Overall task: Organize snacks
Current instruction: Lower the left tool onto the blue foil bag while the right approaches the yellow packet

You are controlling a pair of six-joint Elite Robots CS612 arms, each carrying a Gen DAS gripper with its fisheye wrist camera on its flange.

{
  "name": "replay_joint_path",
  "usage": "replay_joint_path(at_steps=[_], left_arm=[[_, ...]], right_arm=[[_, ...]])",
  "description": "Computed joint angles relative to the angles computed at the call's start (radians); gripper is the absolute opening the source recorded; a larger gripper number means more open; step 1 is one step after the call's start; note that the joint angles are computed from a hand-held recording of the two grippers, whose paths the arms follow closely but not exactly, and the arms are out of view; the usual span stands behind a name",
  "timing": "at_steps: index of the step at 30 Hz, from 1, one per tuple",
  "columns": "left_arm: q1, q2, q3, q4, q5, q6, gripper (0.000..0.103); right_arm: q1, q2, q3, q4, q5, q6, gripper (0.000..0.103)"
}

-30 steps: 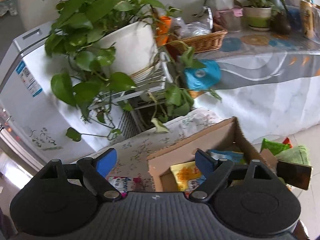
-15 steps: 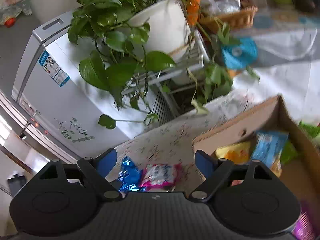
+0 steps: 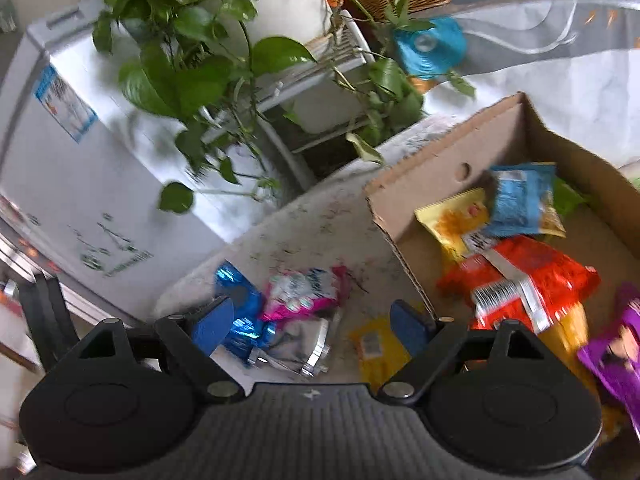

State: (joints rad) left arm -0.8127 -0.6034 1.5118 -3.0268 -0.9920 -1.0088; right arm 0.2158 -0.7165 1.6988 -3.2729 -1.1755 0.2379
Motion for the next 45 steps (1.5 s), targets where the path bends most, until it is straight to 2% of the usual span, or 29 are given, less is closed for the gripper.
replay_joint_path(at_steps=[4, 7, 10, 12, 18, 24, 27, 33, 37, 40, 43, 45], left_arm=[[0.006, 0.009, 0.001, -0.027, -0.002, 0.007, 0.083], [0.007, 0.004, 0.003, 0.013, 0.009, -0.02, 0.081], [0.013, 0.0, 0.023, -0.011, -0.001, -0.069, 0.077], [0.015, -0.004, 0.031, -0.002, -0.001, -0.075, 0.072], [0.019, -0.008, 0.054, -0.001, 0.002, -0.109, 0.07], [0.018, -0.004, 0.055, -0.04, 0.004, -0.092, 0.07], [0.018, 0.0, 0.052, -0.055, -0.001, -0.091, 0.07], [0.019, 0.001, 0.05, -0.05, 0.004, -0.091, 0.07], [0.02, 0.003, 0.045, -0.05, -0.004, -0.088, 0.07], [0.02, 0.005, 0.044, -0.056, -0.008, -0.083, 0.07], [0.02, 0.006, 0.043, -0.057, -0.012, -0.082, 0.07], [0.02, 0.006, 0.044, -0.055, -0.011, -0.079, 0.07]], right_arm=[[0.032, 0.021, 0.032, -0.13, -0.122, -0.016, 0.09], [0.054, 0.045, 0.024, -0.158, -0.189, -0.068, 0.089], [0.08, 0.069, 0.008, -0.204, -0.298, -0.099, 0.089], [0.091, 0.084, 0.003, -0.228, -0.342, -0.099, 0.089], [0.125, 0.122, -0.011, -0.267, -0.481, -0.148, 0.09], [0.126, 0.142, -0.035, -0.264, -0.487, -0.187, 0.094], [0.133, 0.152, -0.048, -0.26, -0.512, -0.21, 0.094], [0.153, 0.136, -0.032, -0.247, -0.551, -0.181, 0.097], [0.159, 0.127, -0.03, -0.193, -0.562, -0.112, 0.097], [0.167, 0.149, -0.045, -0.257, -0.6, -0.131, 0.097], [0.16, 0.145, -0.06, -0.182, -0.595, -0.034, 0.102], [0.162, 0.148, -0.067, -0.179, -0.619, -0.022, 0.103]])
